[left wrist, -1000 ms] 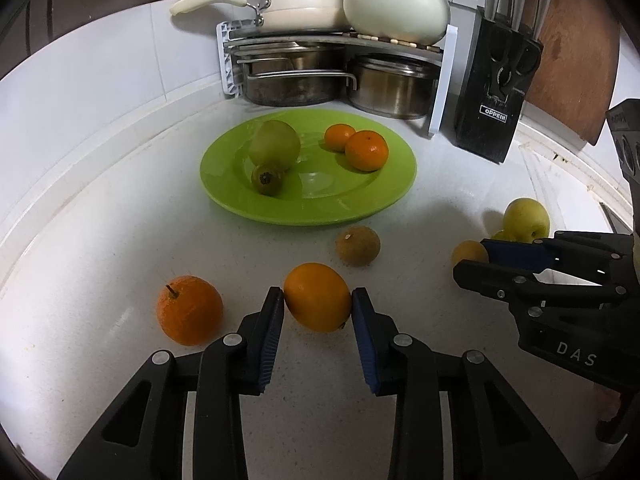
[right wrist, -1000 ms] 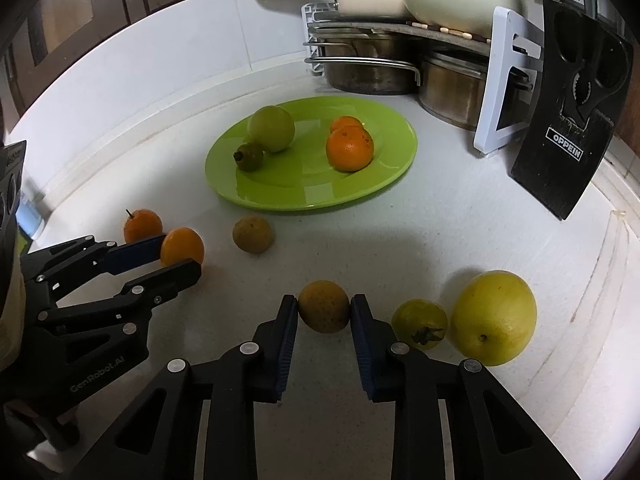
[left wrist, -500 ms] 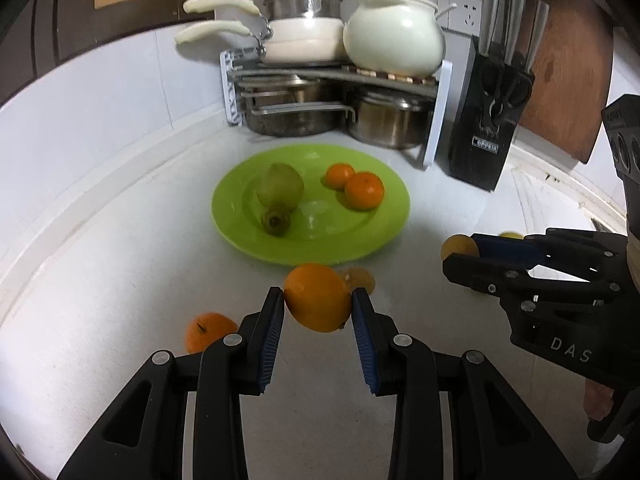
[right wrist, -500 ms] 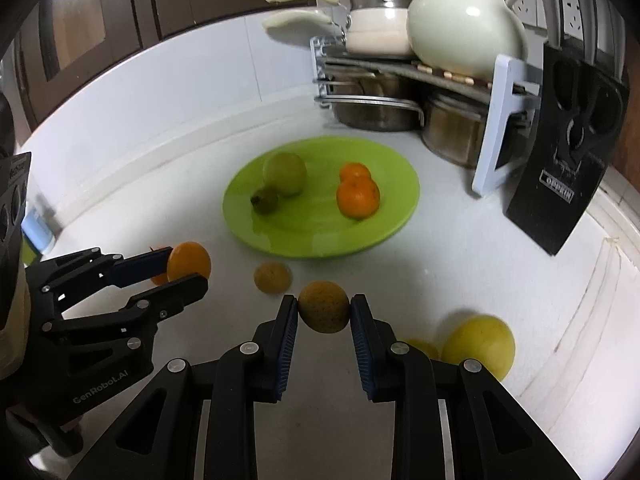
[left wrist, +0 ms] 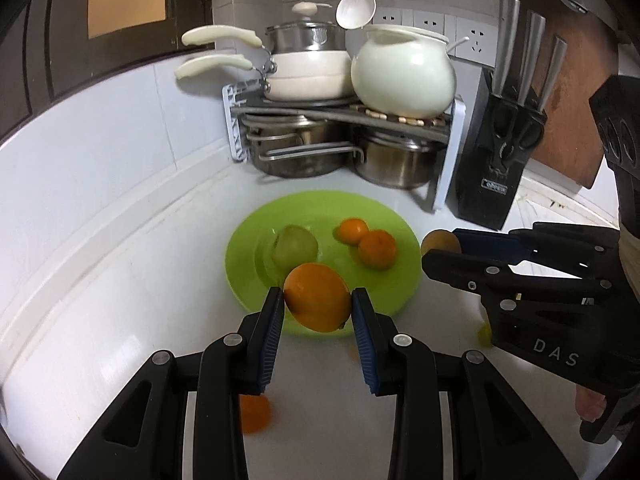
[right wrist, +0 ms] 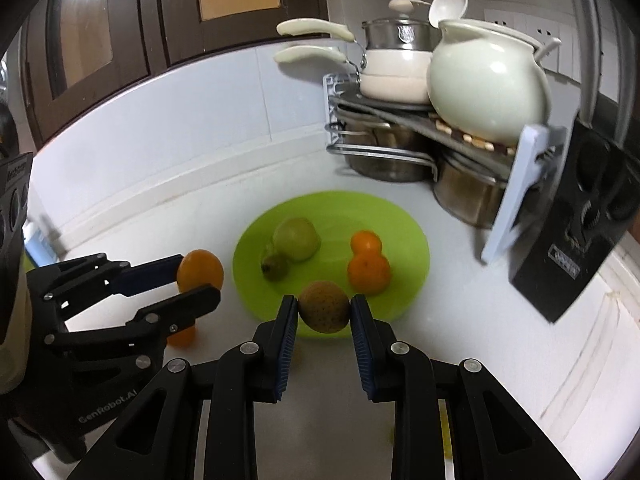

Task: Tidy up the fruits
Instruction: 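Carry the orange and kiwi over the green plate and open both tools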

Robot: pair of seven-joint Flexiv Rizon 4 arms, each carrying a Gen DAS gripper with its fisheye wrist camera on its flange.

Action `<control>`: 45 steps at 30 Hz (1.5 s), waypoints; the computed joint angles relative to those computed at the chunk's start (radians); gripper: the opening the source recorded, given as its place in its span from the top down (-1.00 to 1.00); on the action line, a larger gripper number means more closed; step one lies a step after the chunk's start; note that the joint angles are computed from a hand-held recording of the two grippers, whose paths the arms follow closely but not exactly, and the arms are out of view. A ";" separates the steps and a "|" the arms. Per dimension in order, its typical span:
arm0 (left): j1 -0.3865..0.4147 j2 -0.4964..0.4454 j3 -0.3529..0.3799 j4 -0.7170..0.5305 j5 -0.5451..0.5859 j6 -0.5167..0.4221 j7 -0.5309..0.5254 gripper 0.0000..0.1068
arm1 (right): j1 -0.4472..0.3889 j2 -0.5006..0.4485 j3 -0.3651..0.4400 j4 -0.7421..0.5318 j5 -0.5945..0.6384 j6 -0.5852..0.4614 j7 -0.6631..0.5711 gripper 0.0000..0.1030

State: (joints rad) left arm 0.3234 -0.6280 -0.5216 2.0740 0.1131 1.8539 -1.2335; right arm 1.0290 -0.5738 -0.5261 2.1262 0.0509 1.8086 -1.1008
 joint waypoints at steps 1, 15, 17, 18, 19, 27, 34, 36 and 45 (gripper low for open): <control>0.004 -0.001 -0.005 -0.007 0.000 -0.005 0.002 0.36 | -0.006 -0.002 0.001 -0.011 -0.004 -0.002 -0.002 0.45; -0.036 -0.056 -0.021 -0.192 -0.116 -0.141 0.134 0.36 | -0.290 -0.033 0.198 -0.214 -0.186 -0.150 0.056 0.45; -0.051 -0.063 -0.011 -0.218 -0.146 -0.170 0.157 0.36 | -0.329 -0.044 0.227 -0.247 -0.221 -0.176 0.066 0.45; -0.066 -0.068 0.001 -0.234 -0.162 -0.181 0.168 0.36 | -0.348 -0.050 0.243 -0.264 -0.238 -0.192 0.071 0.45; -0.076 -0.072 0.009 -0.248 -0.177 -0.194 0.181 0.36 | -0.374 -0.057 0.266 -0.284 -0.253 -0.208 0.074 0.45; -0.200 -0.125 0.137 -0.397 -0.303 -0.354 0.250 0.36 | -0.554 -0.123 0.446 -0.422 -0.350 -0.352 0.080 0.45; -0.316 -0.184 0.278 -0.524 -0.372 -0.466 0.276 0.36 | -0.650 -0.199 0.560 -0.542 -0.365 -0.481 0.054 0.45; -0.333 -0.200 0.297 -0.550 -0.386 -0.486 0.279 0.36 | -0.662 -0.213 0.574 -0.563 -0.360 -0.501 0.048 0.45; -0.375 -0.247 0.345 -0.640 -0.418 -0.582 0.271 0.36 | -0.676 -0.257 0.596 -0.623 -0.338 -0.532 0.015 0.45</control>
